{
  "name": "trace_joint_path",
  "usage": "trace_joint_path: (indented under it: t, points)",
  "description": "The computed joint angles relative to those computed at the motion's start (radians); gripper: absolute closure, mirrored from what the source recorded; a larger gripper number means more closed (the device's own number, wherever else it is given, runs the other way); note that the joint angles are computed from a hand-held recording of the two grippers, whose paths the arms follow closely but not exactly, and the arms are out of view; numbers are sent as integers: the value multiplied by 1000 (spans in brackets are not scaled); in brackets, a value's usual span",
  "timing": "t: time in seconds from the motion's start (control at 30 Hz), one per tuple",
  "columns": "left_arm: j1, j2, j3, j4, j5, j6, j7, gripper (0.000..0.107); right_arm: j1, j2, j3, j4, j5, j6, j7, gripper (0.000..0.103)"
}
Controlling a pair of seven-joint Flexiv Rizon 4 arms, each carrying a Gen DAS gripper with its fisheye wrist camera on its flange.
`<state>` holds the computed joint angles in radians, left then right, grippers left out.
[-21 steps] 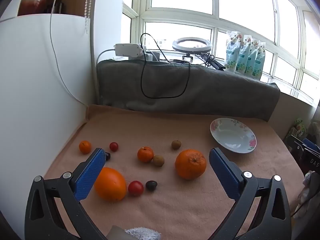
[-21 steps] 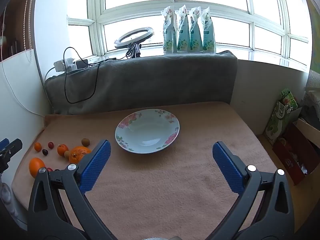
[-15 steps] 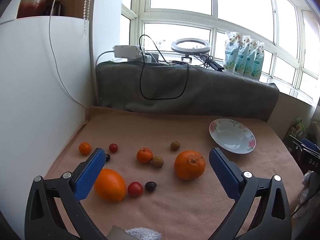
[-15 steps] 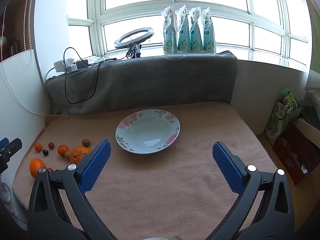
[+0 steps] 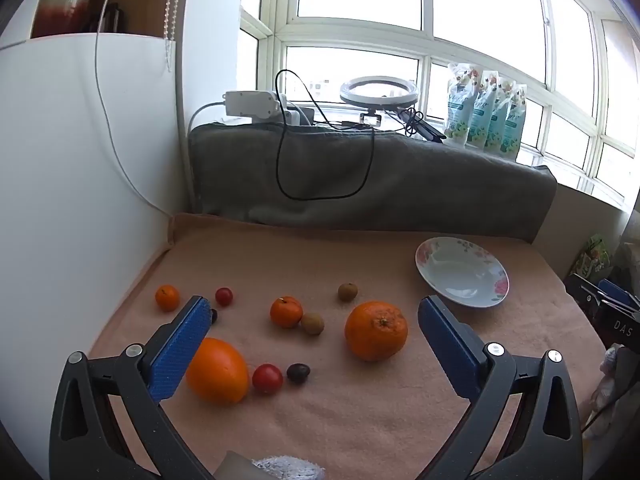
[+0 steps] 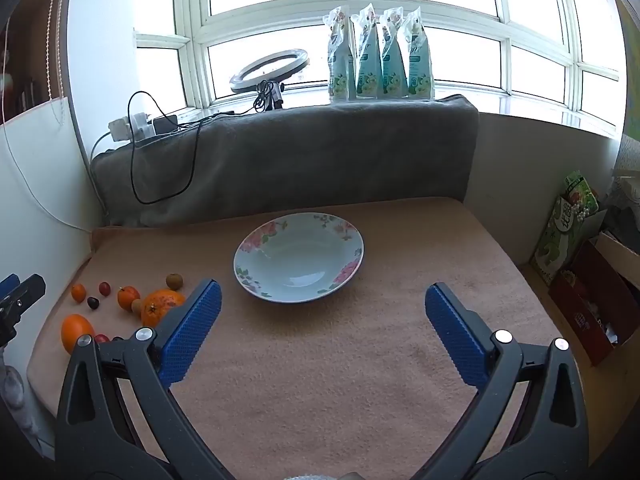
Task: Organize fruits
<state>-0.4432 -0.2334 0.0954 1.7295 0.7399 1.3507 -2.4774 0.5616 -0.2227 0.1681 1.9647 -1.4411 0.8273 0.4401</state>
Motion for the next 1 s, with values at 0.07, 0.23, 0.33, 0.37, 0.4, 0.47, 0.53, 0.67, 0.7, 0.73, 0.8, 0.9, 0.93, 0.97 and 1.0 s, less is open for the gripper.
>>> trace_joint_path:
  t: [0.07, 0.23, 0.33, 0.37, 0.4, 0.47, 0.53, 0.67, 0.7, 0.73, 0.8, 0.9, 0.93, 0.97, 1.0]
  points:
    - [0, 0, 0, 2, 1, 3, -1, 4, -1, 2, 0, 3, -1, 0, 1, 0]
    - [2, -1, -1, 1, -3, 3, 7, 4, 2, 0, 2, 2, 0, -3, 4, 0]
    - [0, -2, -1, 0, -3, 4, 10, 4, 2, 1, 2, 0, 3, -3, 0, 0]
    - [0, -2, -1, -1, -2, 4, 11, 4, 2, 1, 2, 0, 3, -3, 0, 0]
    - [-1, -3, -1, -2, -3, 3, 12, 4, 2, 1, 2, 0, 3, -1, 1, 0]
    - [-3, -3, 1, -2, 0, 4, 7, 4, 1, 4, 1, 4, 1, 0, 5, 0]
    - [-6, -3, 3, -3, 5, 1, 2, 4, 0, 4, 2, 3, 3, 1, 3, 0]
    - [-4, -3, 2, -2, 4, 4, 4, 4, 0, 4, 3, 3, 3, 1, 5, 0]
    - [-4, -4, 2, -3, 5, 4, 3, 4, 1, 5, 3, 3, 3, 1, 4, 0]
    - [-3, -3, 1, -3, 3, 4, 6, 4, 1, 5, 4, 2, 4, 0, 3, 0]
    - [-4, -3, 2, -3, 5, 3, 5, 4, 2, 4, 4, 1, 4, -1, 3, 0]
    - [-3, -4, 0, -3, 1, 5, 8, 4, 2, 4, 3, 1, 5, -1, 3, 0]
    - [-2, -5, -1, -4, -2, 4, 11, 4, 3, 4, 3, 1, 5, -1, 3, 0]
    - [-2, -6, -1, -5, -3, 4, 12, 4, 2, 4, 3, 2, 4, 0, 4, 0]
    - [-2, -7, -1, -5, -6, 5, 14, 4, 2, 4, 3, 2, 4, 0, 4, 0]
